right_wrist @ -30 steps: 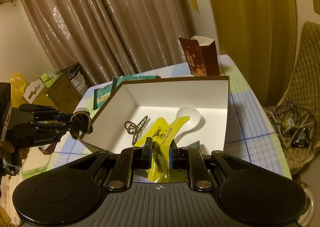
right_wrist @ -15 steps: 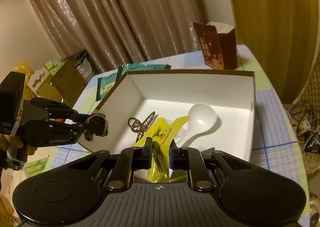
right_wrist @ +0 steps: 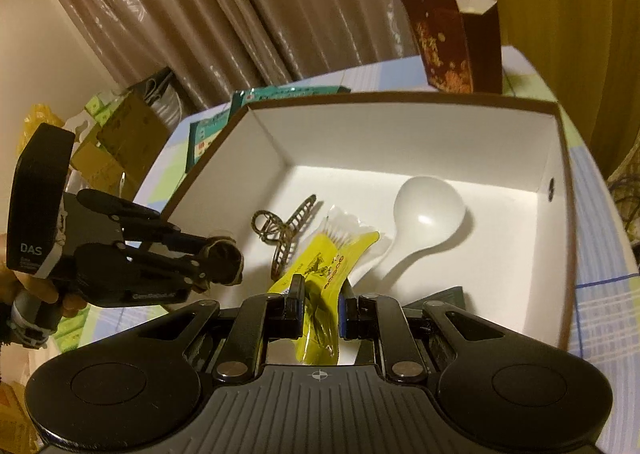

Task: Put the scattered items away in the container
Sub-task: 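Open both tools to drop the scrunchie and yellow packet into the box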

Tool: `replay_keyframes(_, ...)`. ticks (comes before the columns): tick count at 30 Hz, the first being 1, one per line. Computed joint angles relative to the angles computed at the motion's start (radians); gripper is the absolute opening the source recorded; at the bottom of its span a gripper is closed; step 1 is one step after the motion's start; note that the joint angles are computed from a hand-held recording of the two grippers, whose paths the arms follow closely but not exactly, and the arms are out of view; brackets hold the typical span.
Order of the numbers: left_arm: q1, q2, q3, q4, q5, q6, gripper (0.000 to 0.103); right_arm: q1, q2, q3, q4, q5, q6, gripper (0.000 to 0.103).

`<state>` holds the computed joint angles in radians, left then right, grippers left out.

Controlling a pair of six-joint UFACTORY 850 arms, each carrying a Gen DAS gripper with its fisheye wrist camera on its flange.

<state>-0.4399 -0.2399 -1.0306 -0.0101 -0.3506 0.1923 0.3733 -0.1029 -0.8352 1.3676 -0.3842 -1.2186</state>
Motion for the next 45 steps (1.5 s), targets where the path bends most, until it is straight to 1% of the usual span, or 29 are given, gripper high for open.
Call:
replay_keyframes(3, -0.001, -0.021, -0.015, 0.031, -0.018, -0.037, 0.025, 0.006, -0.020, -0.010, -0.019, -0.003, 0.017, 0.012)
replay_keyframes(7, -0.001, -0.031, -0.018, 0.024, -0.019, -0.026, 0.029, 0.012, -0.039, -0.020, -0.035, -0.011, 0.034, 0.012)
replay_keyframes(15, -0.009, -0.034, -0.018, -0.018, -0.006, 0.016, 0.048, 0.019, -0.068, -0.036, -0.044, -0.030, 0.047, 0.012)
replay_keyframes(20, -0.015, -0.030, -0.015, -0.014, 0.004, 0.014, 0.054, 0.025, -0.081, -0.037, -0.045, -0.030, 0.053, 0.012)
replay_keyframes(23, -0.019, -0.027, -0.010, 0.002, 0.010, 0.002, 0.058, 0.032, -0.085, -0.036, -0.033, -0.021, 0.026, 0.013)
replay_keyframes(25, -0.021, -0.024, -0.007, 0.019, 0.014, -0.017, 0.060, 0.041, -0.080, -0.032, -0.045, 0.001, 0.017, 0.022)
replay_keyframes(27, -0.020, -0.022, -0.005, 0.020, 0.017, -0.021, 0.062, 0.053, -0.064, -0.020, -0.049, 0.040, 0.007, 0.060)
replay_keyframes(28, -0.020, -0.021, -0.004, 0.026, 0.018, -0.029, 0.063, 0.057, -0.053, -0.010, -0.033, 0.061, -0.015, 0.065)
replay_keyframes(29, -0.019, -0.020, -0.003, 0.032, 0.018, -0.040, 0.065, 0.059, -0.044, -0.004, -0.031, 0.073, -0.024, 0.065)
replay_keyframes(31, -0.016, -0.017, 0.000, 0.031, 0.021, -0.046, 0.067, 0.062, -0.031, 0.001, -0.098, 0.088, 0.032, 0.067)
replay_keyframes(33, -0.013, -0.012, 0.005, 0.027, 0.024, -0.049, 0.067, 0.070, -0.015, 0.009, -0.171, 0.116, 0.097, 0.079)
replay_keyframes(34, -0.013, -0.009, 0.007, 0.032, 0.025, -0.058, 0.067, 0.072, -0.005, 0.017, -0.185, 0.128, 0.104, 0.081)
replay_keyframes(36, -0.014, -0.001, 0.014, 0.036, 0.031, -0.071, 0.071, 0.078, 0.014, 0.030, -0.217, 0.149, 0.127, 0.092)
replay_keyframes(38, -0.015, 0.012, 0.024, 0.026, 0.039, -0.066, 0.073, 0.086, 0.031, 0.041, -0.261, 0.172, 0.169, 0.094)
replay_keyframes(42, -0.024, 0.037, 0.039, 0.055, 0.053, -0.112, 0.080, 0.098, 0.059, 0.060, -0.338, 0.209, 0.260, 0.098)
replay_keyframes(44, -0.026, 0.052, 0.048, 0.026, 0.061, -0.095, 0.081, 0.102, 0.074, 0.068, -0.389, 0.224, 0.325, 0.099)
replay_keyframes(45, -0.028, 0.060, 0.051, 0.021, 0.062, -0.096, 0.083, 0.104, 0.079, 0.070, -0.428, 0.231, 0.369, 0.100)
